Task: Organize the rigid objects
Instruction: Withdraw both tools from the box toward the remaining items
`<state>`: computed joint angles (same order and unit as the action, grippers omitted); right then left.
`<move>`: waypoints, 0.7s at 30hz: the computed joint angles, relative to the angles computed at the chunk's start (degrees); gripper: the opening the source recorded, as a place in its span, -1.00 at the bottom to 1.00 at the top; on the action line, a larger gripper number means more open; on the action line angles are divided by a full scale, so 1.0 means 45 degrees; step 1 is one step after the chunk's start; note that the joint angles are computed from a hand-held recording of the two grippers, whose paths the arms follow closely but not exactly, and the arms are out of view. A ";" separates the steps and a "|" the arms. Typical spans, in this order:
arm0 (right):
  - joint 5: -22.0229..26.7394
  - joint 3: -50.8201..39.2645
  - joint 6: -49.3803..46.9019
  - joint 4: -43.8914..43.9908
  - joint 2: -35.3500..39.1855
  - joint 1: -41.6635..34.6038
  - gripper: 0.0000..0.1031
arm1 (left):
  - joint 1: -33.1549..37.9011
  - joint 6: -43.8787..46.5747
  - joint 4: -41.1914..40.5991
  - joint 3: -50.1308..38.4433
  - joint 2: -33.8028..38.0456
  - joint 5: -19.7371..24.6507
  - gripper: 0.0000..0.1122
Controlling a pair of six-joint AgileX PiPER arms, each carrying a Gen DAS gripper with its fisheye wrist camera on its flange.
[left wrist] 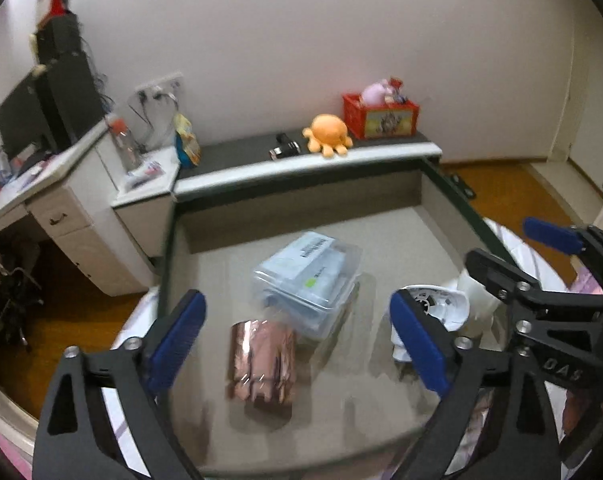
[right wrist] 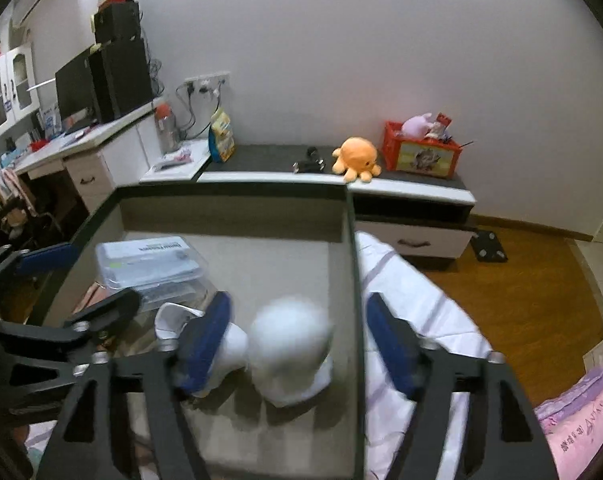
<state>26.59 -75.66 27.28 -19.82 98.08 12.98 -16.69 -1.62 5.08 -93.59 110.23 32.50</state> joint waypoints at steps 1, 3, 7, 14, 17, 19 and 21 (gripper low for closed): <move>-0.0168 0.0370 0.0128 -0.0163 -0.0464 0.0042 0.64 | 0.0006 -0.0283 0.0214 0.0544 -0.0477 -0.0299 0.79; -0.0148 0.0676 -0.0036 0.0042 -0.0999 0.0197 0.64 | -0.0035 -0.0667 0.0629 0.1643 -0.1480 -0.0731 0.79; -0.0179 0.2065 0.1432 -0.1211 -0.2820 0.0973 0.64 | -0.0166 -0.2130 0.1866 0.4634 -0.4405 -0.2148 0.80; 0.1585 0.4804 0.6927 -0.5957 -0.6954 0.4441 0.66 | -0.1092 -0.6728 0.6117 0.9023 -0.9687 -0.3060 0.83; 0.3528 0.5835 0.9719 -0.8261 -0.8569 0.6872 0.68 | -0.2723 -1.0459 0.9936 1.0413 -1.1727 -0.1891 0.83; 0.5927 0.6375 1.1626 -0.9817 -0.9362 0.9381 0.70 | -0.4374 -1.3005 1.2351 1.1253 -1.2867 -0.0561 0.83; 0.8034 0.6704 1.2862 -1.0611 -0.9779 1.1596 0.71 | -0.6367 -1.4603 1.3710 1.1925 -1.3924 0.1438 0.83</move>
<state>62.74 -45.50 85.16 -67.57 54.08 65.16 -45.34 -67.33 66.77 -39.93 47.57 38.97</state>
